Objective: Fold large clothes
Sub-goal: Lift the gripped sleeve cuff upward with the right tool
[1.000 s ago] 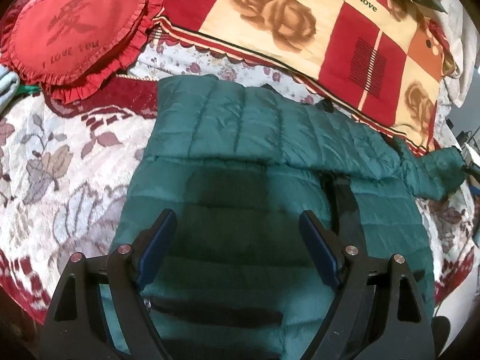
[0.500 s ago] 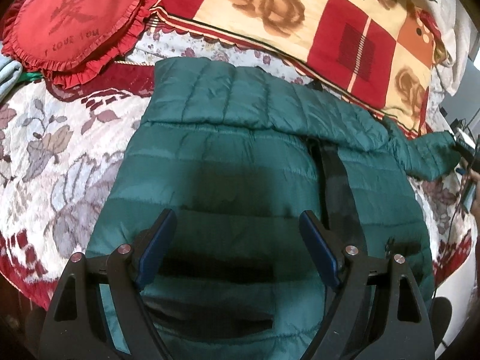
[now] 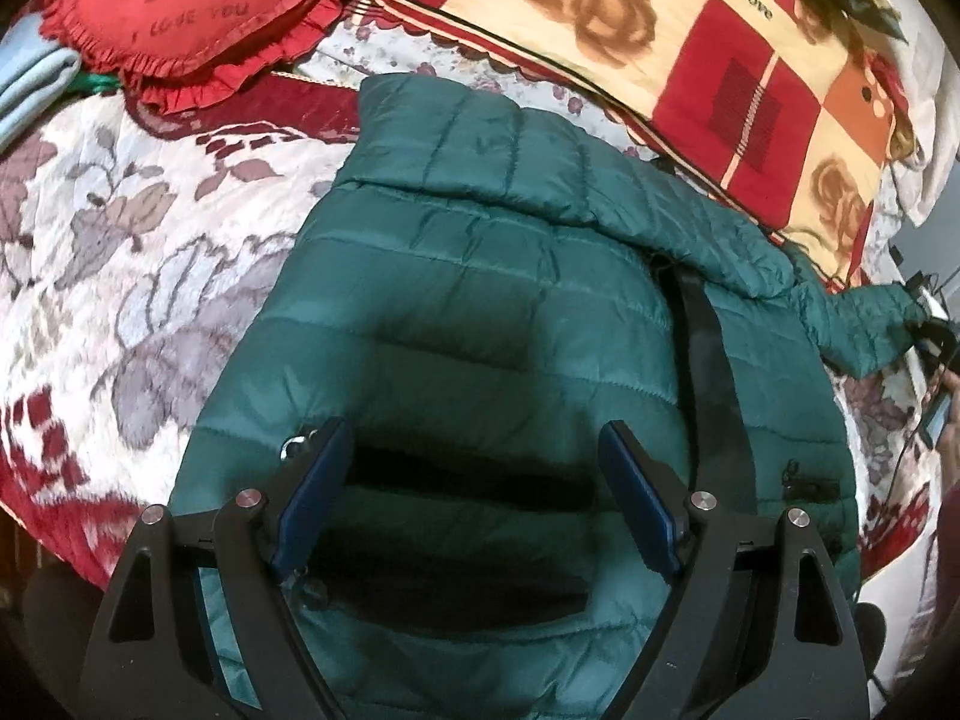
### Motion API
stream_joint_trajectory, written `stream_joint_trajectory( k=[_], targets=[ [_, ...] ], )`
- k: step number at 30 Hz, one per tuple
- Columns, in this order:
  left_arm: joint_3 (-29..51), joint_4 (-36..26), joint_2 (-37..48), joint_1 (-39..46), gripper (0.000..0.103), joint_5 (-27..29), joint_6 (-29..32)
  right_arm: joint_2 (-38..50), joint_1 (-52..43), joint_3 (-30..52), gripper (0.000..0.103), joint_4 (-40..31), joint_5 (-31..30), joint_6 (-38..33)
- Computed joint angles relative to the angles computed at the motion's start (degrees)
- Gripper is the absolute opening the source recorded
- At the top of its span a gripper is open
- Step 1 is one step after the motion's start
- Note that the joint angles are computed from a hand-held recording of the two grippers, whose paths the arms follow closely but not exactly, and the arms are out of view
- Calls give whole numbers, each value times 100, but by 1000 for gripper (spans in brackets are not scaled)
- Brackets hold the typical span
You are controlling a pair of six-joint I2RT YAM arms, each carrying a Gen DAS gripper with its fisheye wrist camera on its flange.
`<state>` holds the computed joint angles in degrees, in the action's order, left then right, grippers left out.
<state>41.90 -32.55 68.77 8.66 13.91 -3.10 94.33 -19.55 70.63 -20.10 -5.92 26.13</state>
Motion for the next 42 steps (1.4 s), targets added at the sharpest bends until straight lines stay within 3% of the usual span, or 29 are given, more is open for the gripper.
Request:
stream_joint_trajectory(
  k=[19,42],
  targets=[
    [-42,-441,-782,339,84,490,179,-1192,859,-114,10,-377,-259,-133],
    [-123,-799,-1113,914,84,995,492,-788,3110,1227,9,-1239,-18,128]
  ],
)
